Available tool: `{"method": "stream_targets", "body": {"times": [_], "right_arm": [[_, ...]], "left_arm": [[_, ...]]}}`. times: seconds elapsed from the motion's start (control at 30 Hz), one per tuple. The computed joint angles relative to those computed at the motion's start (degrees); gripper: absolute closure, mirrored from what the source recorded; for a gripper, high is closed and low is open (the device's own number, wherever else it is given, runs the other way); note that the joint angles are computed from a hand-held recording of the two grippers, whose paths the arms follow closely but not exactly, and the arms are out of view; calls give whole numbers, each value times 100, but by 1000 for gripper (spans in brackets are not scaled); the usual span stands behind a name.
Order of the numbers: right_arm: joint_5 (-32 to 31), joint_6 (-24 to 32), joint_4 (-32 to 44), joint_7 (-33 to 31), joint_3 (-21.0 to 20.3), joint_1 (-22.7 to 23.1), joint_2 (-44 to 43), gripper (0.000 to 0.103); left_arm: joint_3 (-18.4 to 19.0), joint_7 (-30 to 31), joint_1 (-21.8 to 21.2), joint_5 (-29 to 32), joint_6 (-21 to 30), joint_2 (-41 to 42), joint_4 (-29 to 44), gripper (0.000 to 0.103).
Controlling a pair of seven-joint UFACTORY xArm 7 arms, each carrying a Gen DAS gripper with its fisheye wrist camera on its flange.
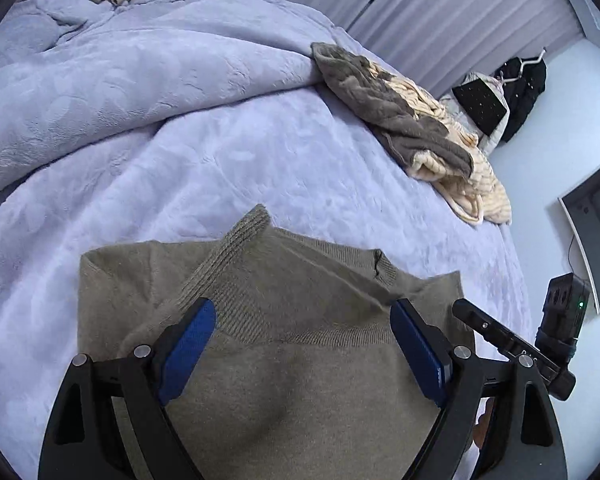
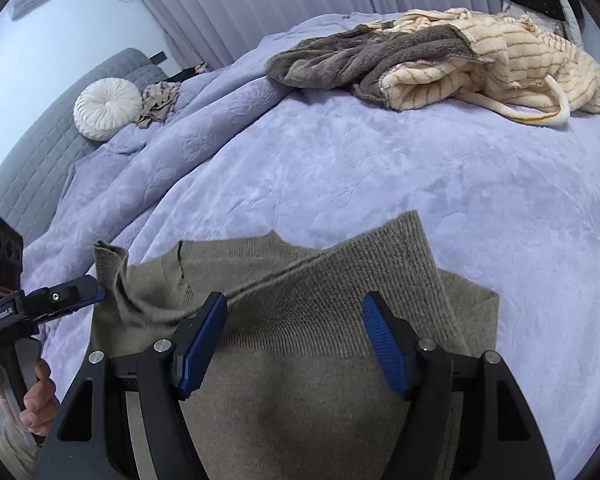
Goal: Fold small clothes
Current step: 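Lift the hem with both grippers and fold it over toward the collar, then lower the hem onto the collar and open both grippers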
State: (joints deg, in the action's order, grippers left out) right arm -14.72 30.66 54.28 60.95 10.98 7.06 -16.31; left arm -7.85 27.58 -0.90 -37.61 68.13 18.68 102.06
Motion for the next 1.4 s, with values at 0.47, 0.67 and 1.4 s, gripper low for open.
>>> {"method": "stream_targets", "body": {"times": [0.47,0.67,1.4], "right_arm": [[-1218,1815,559,198,173,143,583,29],[-942,1853,177,428,-46,185,266,29],[-1038,3638,491,1766,1162,1209,-626,24]], "left_arm": [[102,71,-631,1634,-1125,234,-653,13],[51,279,-583,1777,-1396,-154,-1098,13],[1366,1224,419,327,-286,-2048,-3141,13]]}}
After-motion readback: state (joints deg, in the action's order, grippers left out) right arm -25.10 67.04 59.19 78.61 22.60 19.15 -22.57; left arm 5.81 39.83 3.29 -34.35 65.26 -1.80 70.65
